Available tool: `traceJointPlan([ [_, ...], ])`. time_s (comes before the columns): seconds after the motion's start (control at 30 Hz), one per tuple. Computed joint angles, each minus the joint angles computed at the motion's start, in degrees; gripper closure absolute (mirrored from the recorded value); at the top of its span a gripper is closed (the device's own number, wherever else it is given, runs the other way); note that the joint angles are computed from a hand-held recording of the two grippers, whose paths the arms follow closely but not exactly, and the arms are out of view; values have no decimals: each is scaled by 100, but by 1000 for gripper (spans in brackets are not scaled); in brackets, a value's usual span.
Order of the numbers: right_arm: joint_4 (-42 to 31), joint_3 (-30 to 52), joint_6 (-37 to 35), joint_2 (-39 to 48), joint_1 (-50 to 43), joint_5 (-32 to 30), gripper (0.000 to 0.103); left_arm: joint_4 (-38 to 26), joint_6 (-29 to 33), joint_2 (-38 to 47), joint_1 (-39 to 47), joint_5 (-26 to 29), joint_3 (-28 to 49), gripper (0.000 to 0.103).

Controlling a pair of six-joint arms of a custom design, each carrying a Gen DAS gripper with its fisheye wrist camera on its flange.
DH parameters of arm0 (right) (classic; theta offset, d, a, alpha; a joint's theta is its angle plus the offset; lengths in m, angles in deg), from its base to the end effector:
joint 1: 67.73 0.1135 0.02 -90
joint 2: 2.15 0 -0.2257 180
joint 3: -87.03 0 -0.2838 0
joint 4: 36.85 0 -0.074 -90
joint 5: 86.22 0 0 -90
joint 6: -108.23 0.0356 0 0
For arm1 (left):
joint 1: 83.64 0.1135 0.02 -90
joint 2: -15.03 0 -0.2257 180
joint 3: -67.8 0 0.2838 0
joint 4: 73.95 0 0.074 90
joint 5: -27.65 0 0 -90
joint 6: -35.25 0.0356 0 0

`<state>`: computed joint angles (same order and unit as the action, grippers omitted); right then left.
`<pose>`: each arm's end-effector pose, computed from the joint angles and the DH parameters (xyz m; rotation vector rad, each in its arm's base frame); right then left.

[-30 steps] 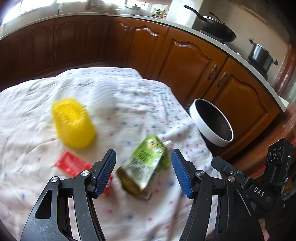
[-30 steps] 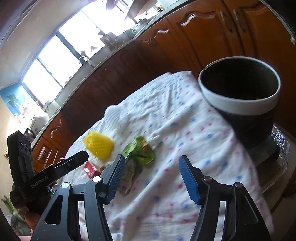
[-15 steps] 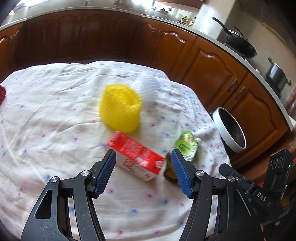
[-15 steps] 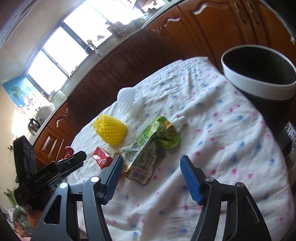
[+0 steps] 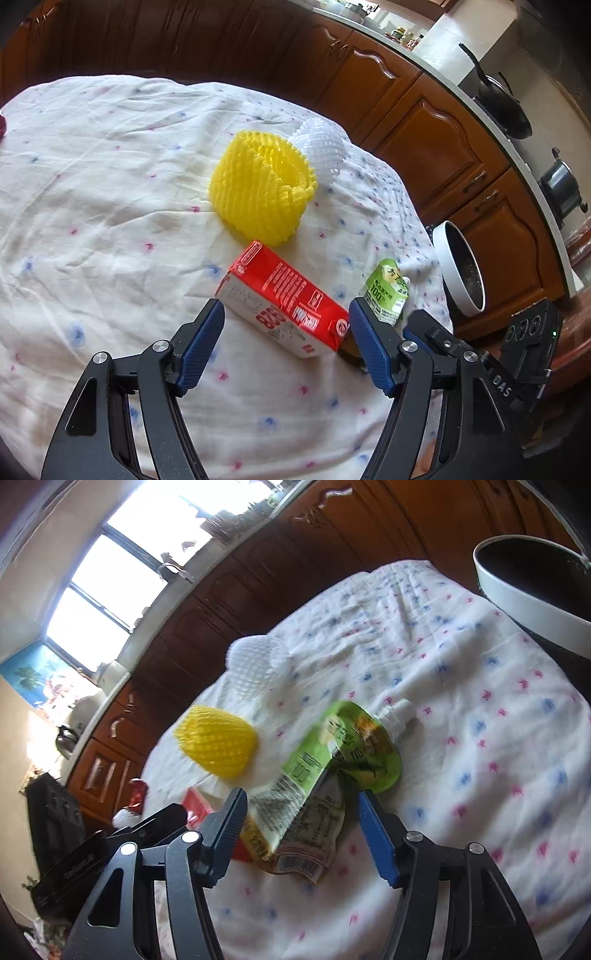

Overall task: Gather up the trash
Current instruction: 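Move both tools back to the table toward the green pouch and red carton, then grasp the green spout pouch with the right tool while the left tool grasps the red carton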

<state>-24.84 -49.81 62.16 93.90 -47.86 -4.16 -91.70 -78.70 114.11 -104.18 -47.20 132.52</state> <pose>0.2782 0.1058 0.0401 0.4233 2.3496 0.7169 0.3305 -0.1338 0.0907 0.0405 2.5542 -0.6457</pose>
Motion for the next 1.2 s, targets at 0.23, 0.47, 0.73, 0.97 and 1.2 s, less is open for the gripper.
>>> traceJointPlan([
  [0.23,-155,29,-485,45,-307,26,76,-197,-106,870,-72,-60,778,31],
  [0.47,-1081,-425,-1340,-1071,-772,206,79,-130,296,1120,-267,-382,1065,46],
  [0.73,-2122,-408,-2083,-1546,-1129,67,73,7,1260,988,-572,-481,989,68],
  [0.97,-1429,-776,-1131,-1616,-924,651,33,-84,1434,1019,-498,-483,1049,58],
  [1.2,-497,-644,-642,-747,-1018,455,77,-177,1380,1391,-506,-595,1270,60],
])
